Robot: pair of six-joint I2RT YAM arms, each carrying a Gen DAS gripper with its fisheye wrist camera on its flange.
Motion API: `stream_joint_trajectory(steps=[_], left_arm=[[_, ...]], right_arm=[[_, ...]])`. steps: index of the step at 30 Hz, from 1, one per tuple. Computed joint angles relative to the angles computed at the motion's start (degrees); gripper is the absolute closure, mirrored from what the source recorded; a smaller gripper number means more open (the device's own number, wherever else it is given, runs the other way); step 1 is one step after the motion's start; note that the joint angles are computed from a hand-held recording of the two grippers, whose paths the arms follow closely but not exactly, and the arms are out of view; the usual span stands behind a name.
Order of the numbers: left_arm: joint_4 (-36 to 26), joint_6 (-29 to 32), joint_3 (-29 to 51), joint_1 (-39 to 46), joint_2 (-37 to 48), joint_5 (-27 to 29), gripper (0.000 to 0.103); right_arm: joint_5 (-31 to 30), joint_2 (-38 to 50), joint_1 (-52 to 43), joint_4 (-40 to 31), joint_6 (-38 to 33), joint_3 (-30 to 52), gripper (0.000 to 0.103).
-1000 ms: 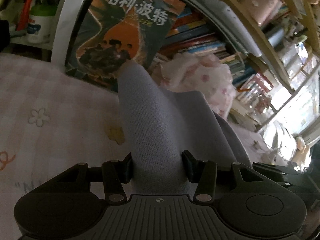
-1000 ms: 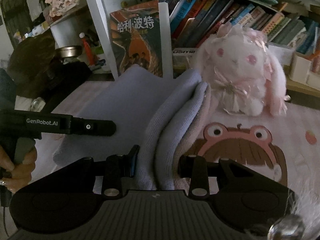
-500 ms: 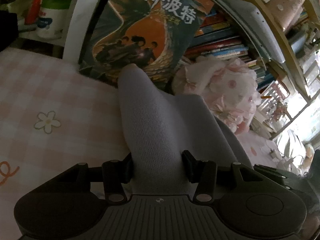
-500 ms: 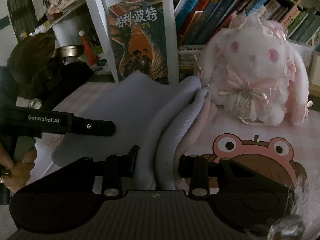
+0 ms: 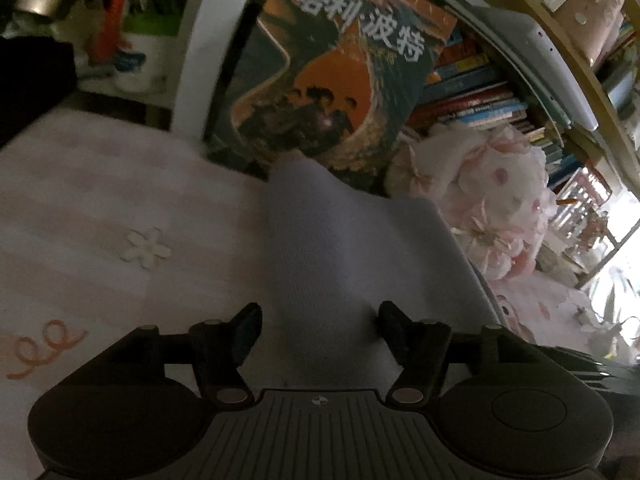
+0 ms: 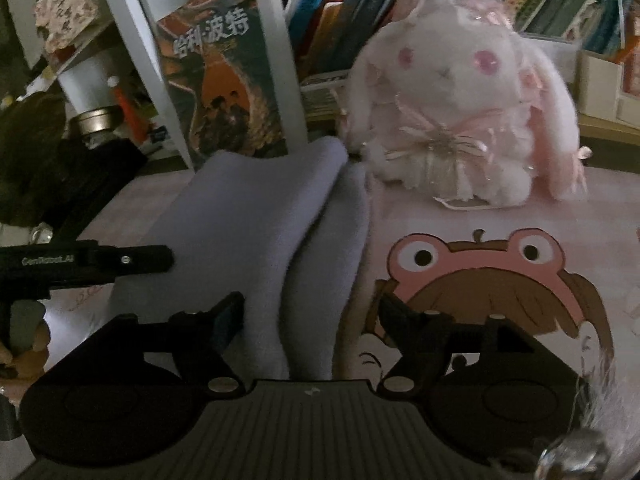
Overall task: Fold clothes
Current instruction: 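Open both grippers and lift them away from the folded sweater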
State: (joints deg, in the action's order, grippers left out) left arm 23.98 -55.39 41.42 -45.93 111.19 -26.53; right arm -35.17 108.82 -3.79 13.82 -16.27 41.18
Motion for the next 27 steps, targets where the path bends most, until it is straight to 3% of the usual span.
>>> stream_joint_trajectory(steps=[5,9,21,27], left_arm=[[-5.1,-2.4,-0.6,-4.0,-3.2,-6.3,0.036],[-9.8,-6.0,-0.6,-7.8,-5.3,-11.2,0.025],[-22.4,-12.5,1.4,-17.8,-7.2,-19.2,0.016],[-26.1,-12.8,2.8,-20.6,-6.6,-20.2,0.015]], right_arm=[[2.7,-4.9,-0.8,1.9,2.5,-4.3,0.022],[5.4,-9.5,-1.2,4.1,3.5,-8.8,0.018],[10.9,-23.9,-1.0,5.9,2.1,-22.5,0.008],[12.5,-31.4,-1.3,6.5,-0.2,-28.2,0.005]])
